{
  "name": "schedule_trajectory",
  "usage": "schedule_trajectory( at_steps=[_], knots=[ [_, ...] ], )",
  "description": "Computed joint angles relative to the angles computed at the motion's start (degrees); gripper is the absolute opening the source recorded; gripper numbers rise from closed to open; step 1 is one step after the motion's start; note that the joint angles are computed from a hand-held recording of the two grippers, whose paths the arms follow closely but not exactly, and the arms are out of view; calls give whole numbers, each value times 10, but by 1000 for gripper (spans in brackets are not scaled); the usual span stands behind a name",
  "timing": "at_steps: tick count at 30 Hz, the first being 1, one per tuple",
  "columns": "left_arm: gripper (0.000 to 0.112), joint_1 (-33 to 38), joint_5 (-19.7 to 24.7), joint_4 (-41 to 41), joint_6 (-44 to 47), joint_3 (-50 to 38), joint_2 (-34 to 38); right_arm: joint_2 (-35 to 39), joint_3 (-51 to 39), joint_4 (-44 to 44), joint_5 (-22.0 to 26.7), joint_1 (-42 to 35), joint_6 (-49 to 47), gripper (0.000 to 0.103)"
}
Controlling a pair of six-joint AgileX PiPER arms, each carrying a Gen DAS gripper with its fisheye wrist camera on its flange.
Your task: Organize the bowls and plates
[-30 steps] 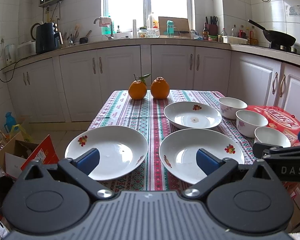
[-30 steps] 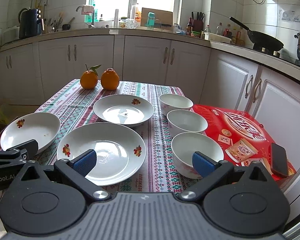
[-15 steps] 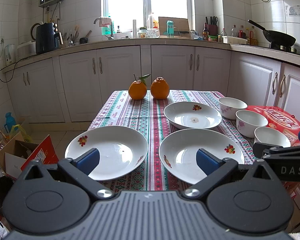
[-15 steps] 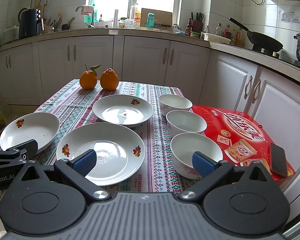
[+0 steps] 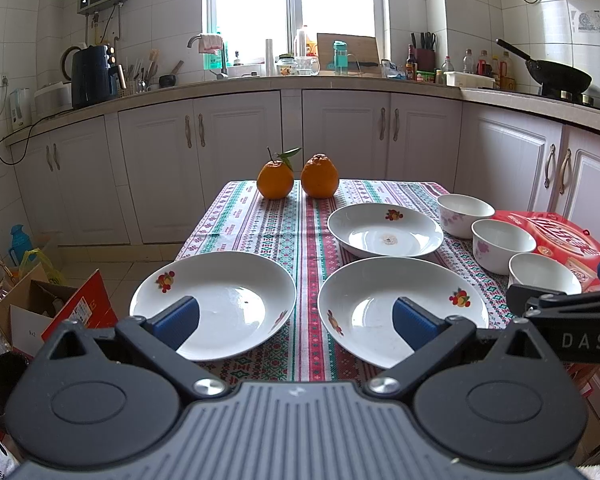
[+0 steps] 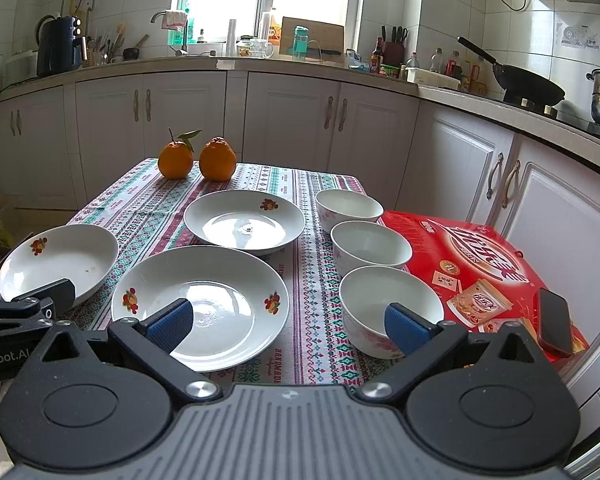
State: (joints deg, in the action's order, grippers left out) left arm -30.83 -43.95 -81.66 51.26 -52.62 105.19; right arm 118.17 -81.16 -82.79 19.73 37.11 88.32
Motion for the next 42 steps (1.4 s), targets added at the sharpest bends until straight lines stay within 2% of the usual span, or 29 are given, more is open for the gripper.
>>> schedule_trajectory(
  at_steps=[21,29,32,38,42],
  knots=[
    [102,0,2,-10,13,-5,2,2,-1,2,2,0,-3,103],
    [102,2,1,-22,32,-18,10,11,-16,37,-1,-3,-40,103],
    [102,3,3,-11,22,-18,11,14,-24,57,-7,-7,-61,103],
    [102,23,36,40,-4,-5,-2,24,-52,83,-26,-16,-115,103],
    [102,44,49,62,4,-1,-10,39,-87,62,-28,-20,-129,103]
  ],
)
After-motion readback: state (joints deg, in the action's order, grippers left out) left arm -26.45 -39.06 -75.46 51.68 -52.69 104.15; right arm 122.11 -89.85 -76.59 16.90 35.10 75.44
